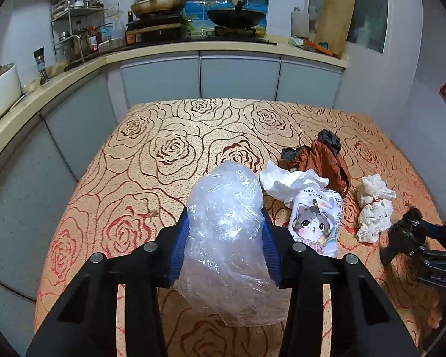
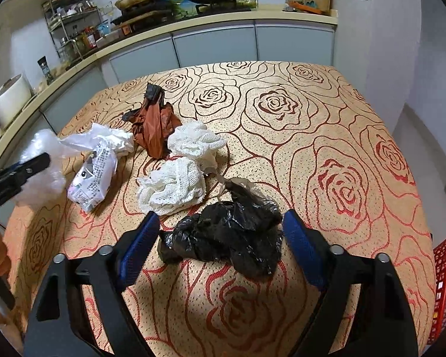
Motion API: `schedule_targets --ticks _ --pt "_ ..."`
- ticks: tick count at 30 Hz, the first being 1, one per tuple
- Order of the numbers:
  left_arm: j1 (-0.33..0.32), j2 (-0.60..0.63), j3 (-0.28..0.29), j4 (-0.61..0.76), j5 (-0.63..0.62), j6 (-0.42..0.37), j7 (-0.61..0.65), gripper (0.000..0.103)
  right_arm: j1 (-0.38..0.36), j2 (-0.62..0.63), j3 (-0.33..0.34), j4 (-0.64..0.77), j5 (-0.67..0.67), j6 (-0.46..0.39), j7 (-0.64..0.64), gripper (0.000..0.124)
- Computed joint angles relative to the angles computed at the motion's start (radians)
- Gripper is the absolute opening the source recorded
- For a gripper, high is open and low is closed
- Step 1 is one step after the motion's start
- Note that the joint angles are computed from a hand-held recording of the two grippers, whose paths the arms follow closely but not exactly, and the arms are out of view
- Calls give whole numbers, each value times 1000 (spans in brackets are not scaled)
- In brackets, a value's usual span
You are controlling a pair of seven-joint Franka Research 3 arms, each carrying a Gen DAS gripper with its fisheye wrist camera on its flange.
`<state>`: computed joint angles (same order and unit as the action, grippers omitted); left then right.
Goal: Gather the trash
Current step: 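Grasp the clear plastic bag with the left tool while the right tool grasps the black bag, then lift both held bags and carry them toward the red basket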
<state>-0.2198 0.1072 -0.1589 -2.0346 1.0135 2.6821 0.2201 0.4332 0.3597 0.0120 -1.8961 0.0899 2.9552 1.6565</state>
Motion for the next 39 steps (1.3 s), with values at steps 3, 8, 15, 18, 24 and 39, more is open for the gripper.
schedule_targets --ticks 3,8,15,18,24,39 --pt "0 -21 -1 -19 10 0 -16 43 -22 7 27 8 28 -20 -26 59" --pt "0 -45 -14 -38 32 -14 -37 43 -29 -8 40 -15 52 -5 -56 44" --pt "-10 -58 -34 -42 58 -45 -41 43 -11 -44 25 -56 40 18 -53 38" --pt "-15 -65 -40 -44 64 -49 -47 43 -4 -69 17 -84 30 39 -46 38" --pt "-24 -85 -54 -44 80 -56 -54 43 -16 -127 28 -136 36 78 -55 38" --pt "-43 -136 -94 -41 111 -74 -62 43 -64 -287 85 -265 136 178 -135 38"
